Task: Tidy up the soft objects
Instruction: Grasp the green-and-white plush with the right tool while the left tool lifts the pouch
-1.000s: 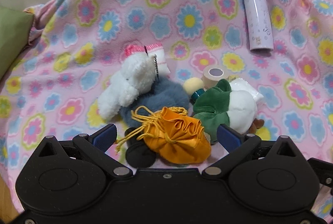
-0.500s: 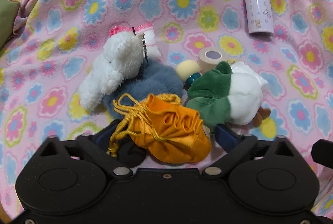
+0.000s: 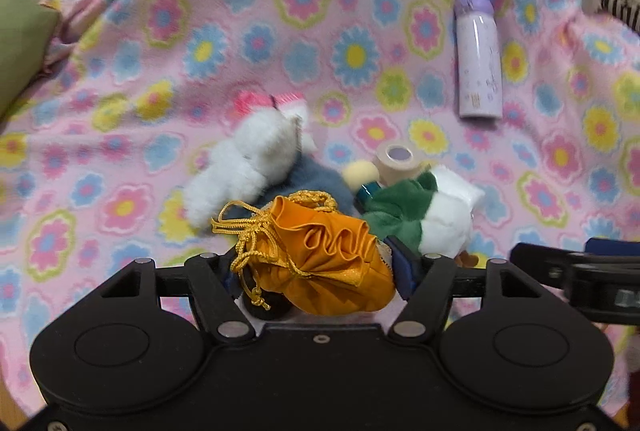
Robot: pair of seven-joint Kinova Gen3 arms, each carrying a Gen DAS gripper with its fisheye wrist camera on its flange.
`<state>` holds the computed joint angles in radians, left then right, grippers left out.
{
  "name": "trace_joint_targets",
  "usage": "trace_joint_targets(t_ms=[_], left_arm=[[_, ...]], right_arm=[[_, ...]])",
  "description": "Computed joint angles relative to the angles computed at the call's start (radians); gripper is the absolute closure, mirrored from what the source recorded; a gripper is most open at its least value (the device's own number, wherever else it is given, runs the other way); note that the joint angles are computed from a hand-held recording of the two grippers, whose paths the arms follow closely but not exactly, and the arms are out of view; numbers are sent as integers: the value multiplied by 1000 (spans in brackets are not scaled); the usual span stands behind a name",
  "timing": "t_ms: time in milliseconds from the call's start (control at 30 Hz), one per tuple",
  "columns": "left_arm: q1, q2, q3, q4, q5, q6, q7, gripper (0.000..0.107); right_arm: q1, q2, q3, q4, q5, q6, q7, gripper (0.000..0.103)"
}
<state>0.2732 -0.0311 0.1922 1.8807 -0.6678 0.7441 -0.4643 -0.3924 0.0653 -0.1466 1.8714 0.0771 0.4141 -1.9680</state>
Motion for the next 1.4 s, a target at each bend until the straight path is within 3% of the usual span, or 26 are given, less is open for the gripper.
trace_joint_targets(t_ms=[233, 633, 700, 733, 767, 867, 1167, 1400], left_arm=[[-54, -85, 30, 33, -22, 60, 67, 44], [-102, -117, 37, 69, 75, 81, 34, 44], [-106, -121, 43, 74, 83, 84, 32, 44], [-107, -124, 46, 77, 86, 85, 32, 44], [-108, -125, 49, 78, 90, 86, 32, 44], [-109, -130, 55, 80, 101, 87, 31, 44], [-108, -157, 95, 78, 103, 108, 49, 44], [-95, -191, 148, 69, 93, 154, 85, 44]], right_arm=[[-38, 55, -10, -54, 8, 0, 27, 1], [-226, 200, 79, -169, 238, 37, -136, 2], [-261, 216, 103, -180, 290, 51, -184, 6], [-274, 223, 111, -186, 304, 62, -193, 15], [-270, 231, 103, -195, 304, 76, -186, 27], [-253, 232, 87, -189, 289, 70, -175, 35], [-210, 133, 72, -111, 272, 22, -184, 35], [-112, -4, 6, -11, 165, -9, -95, 35]])
